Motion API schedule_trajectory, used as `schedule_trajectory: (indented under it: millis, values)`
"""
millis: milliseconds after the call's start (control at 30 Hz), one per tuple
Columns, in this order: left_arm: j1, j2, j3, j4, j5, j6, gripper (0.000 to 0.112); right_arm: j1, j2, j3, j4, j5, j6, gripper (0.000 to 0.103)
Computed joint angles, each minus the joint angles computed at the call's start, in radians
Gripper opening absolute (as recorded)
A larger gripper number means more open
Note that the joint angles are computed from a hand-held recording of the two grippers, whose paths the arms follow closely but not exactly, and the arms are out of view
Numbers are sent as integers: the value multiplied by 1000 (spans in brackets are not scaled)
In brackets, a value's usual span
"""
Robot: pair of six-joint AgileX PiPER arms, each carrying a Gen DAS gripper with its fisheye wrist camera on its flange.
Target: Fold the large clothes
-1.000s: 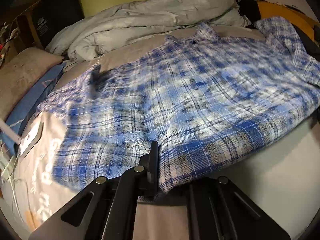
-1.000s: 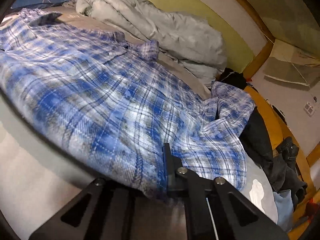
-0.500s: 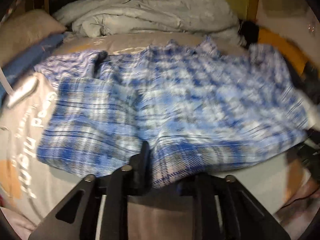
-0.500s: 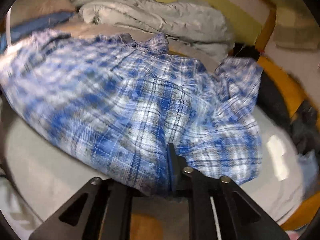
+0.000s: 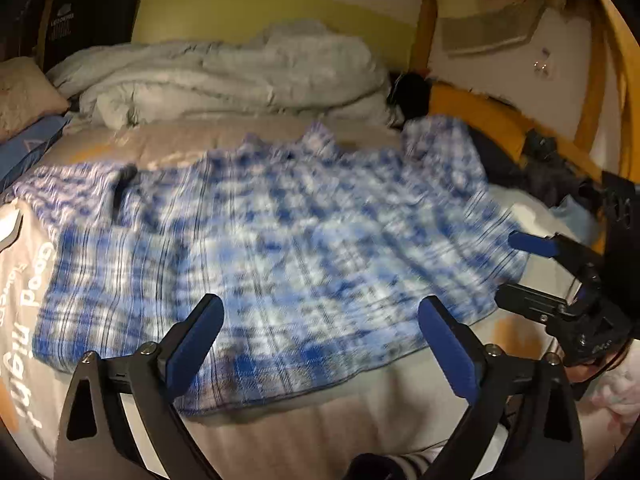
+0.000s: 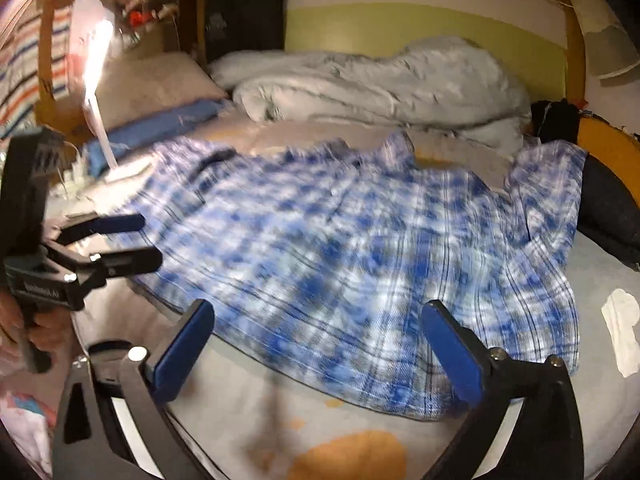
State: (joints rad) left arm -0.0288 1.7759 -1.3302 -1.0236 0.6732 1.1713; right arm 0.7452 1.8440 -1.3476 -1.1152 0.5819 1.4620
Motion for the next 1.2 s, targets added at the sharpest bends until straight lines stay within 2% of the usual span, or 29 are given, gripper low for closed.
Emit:
schedule_trajectory:
  millis: [133, 300, 367, 467, 567, 667, 767, 867, 933, 1000, 1033, 1100, 1200]
  values:
    - [-1, -14, 16, -38, -70, 12, 103, 0, -19, 28, -107, 32, 148, 103]
    - [-3, -10, 7, -38, -137, 0, 103, -6, -33, 31, -113, 109, 196, 103]
    - [-22, -4, -35, 18, -186, -41, 103, -13, -47, 31, -118, 132, 192, 103]
    - [-48, 25, -174, 246, -210, -277, 103, -55, -71, -17, -50, 154, 64, 103]
    - [-49, 74, -352, 376, -165, -461, 103, -115, -104, -69, 4, 182, 8, 103]
    - [-63, 170, -583, 561, -97, -700, 103, -229, -149, -142, 133, 149, -75, 103]
    - [-52, 270, -772, 578, -39, -806, 103, -313, -123, -259, 223, 189, -173, 103]
    - [-46, 317, -812, 555, -72, -800, 103, -400, -88, -316, 242, 191, -192, 103]
    - [-57, 334, -783, 610, -140, -795, 103, -441, -69, -310, 206, 180, -155, 93]
    - [-74, 368, -785, 721, -197, -825, 103, -452, -26, -316, 97, 242, -87, 71]
    - [-73, 387, -787, 717, -221, -798, 103, -468, 11, -343, 100, 274, -114, 67]
    - [-59, 433, -828, 643, -197, -730, 103, -530, 64, -394, 226, 262, -228, 42]
    - [-40, 486, -882, 551, -144, -717, 103, -646, 81, -393, 513, 121, -405, 35]
